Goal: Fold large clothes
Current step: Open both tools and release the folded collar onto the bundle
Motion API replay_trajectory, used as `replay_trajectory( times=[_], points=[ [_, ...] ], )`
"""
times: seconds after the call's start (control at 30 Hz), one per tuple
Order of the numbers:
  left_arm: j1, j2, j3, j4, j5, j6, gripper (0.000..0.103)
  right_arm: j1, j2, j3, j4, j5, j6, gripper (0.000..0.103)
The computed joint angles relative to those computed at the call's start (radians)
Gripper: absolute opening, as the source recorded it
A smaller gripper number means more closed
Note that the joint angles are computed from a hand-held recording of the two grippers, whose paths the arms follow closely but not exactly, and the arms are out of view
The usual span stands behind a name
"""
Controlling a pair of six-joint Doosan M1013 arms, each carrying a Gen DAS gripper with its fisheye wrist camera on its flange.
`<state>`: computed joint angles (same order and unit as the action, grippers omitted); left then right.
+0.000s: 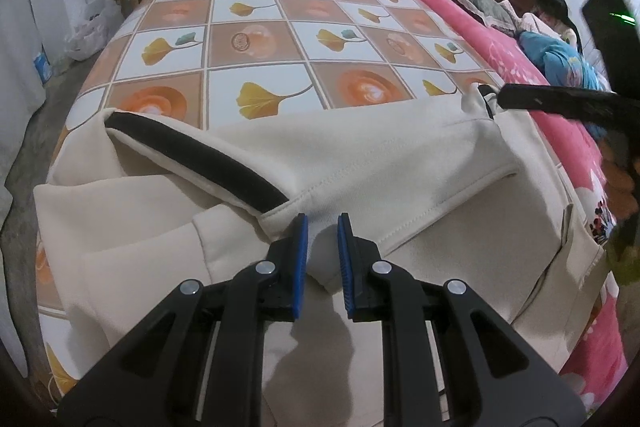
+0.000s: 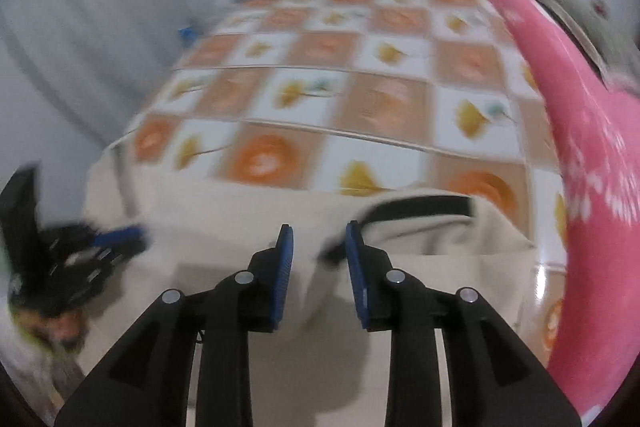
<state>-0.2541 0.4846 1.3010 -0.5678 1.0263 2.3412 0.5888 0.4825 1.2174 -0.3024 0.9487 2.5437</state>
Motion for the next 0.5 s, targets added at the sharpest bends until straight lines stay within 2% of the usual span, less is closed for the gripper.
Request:
replay_trajectory(
  times=[0.03,0.1,0.2,0.23,0.33,0.5],
  points=[
    [0.000,0.000,0.000,0.000,0.000,0.000,0.015,0.006,0.002,-0.001,0.028,-0.025,-0.047,0.027],
    [-0.001,-0.002,0.004,0.003,-0.007,-0.005,0.015,0.011,0.017,-0.010,0.078,-0.024,-0.115,0.027],
    [-0.001,-0.004,0.007,0.003,-0.006,-0.013,0.015,0.012,0.058,-0.034,0.124,0.066,-0.158,0.027],
    [-0.001,-0.004,0.006,0.004,-0.006,-0.014,0.015,0.012,0.047,-0.013,0.116,0.035,-0.142,0.027],
    [0.002,0.000,0.000,0.000,0.007,-0.016,0.015,0.010,0.042,-0.028,0.128,0.060,-0.094,0.027],
    [0.006,0.001,0.004,-0.018,0.005,-0.011,0.015,0.024,0.052,-0.088,0.092,0.018,-0.123,0.027]
  ],
)
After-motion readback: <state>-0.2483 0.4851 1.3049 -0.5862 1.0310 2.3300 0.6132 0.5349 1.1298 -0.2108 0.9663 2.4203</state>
